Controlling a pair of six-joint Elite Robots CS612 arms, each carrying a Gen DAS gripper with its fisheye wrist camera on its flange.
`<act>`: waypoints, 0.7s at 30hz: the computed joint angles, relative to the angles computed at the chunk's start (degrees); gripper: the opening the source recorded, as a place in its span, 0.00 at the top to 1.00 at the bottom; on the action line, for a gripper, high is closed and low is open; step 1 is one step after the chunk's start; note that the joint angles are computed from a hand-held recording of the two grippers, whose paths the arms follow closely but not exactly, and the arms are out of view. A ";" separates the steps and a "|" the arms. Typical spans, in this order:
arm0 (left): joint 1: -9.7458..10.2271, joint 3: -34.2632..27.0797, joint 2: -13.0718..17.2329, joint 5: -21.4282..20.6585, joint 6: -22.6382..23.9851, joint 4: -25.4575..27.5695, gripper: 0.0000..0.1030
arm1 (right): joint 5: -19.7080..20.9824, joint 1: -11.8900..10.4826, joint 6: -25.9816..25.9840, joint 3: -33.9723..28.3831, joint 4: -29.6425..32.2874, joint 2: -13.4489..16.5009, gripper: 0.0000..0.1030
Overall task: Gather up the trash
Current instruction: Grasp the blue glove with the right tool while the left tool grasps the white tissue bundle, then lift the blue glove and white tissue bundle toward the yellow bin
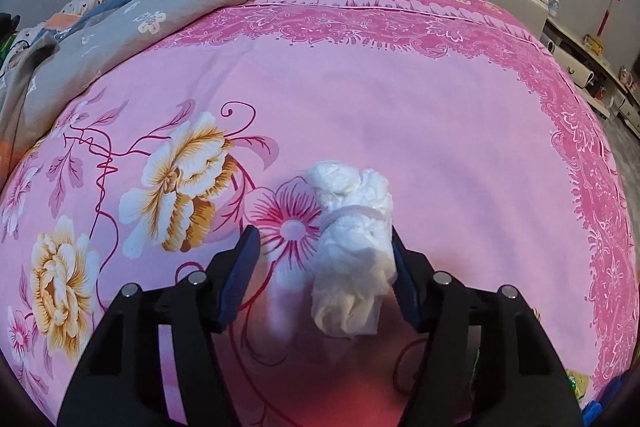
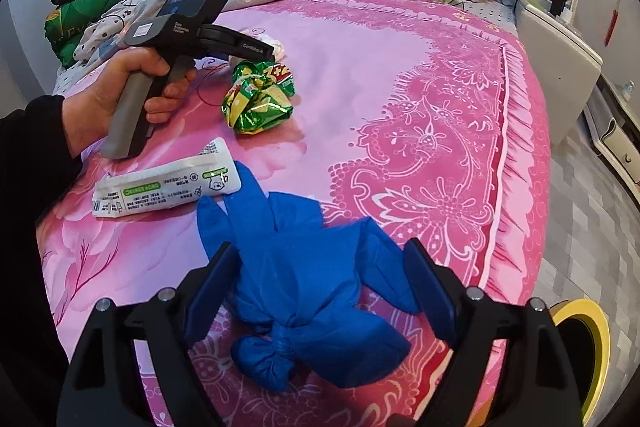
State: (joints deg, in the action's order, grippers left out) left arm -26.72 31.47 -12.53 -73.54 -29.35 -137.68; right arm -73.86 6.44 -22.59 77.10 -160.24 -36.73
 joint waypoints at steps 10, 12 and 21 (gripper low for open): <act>0.21 1.91 -0.65 -1.50 -0.95 -3.51 0.75 | 3.72 0.09 -2.42 -0.49 5.05 -0.11 0.72; 0.19 2.42 -0.96 -1.36 -1.17 -3.74 0.75 | 3.92 0.08 -2.49 -0.12 4.42 -0.31 0.75; 0.00 8.43 -4.69 -0.25 -2.85 -7.22 0.75 | 6.78 -0.94 1.32 1.76 3.52 -1.94 0.81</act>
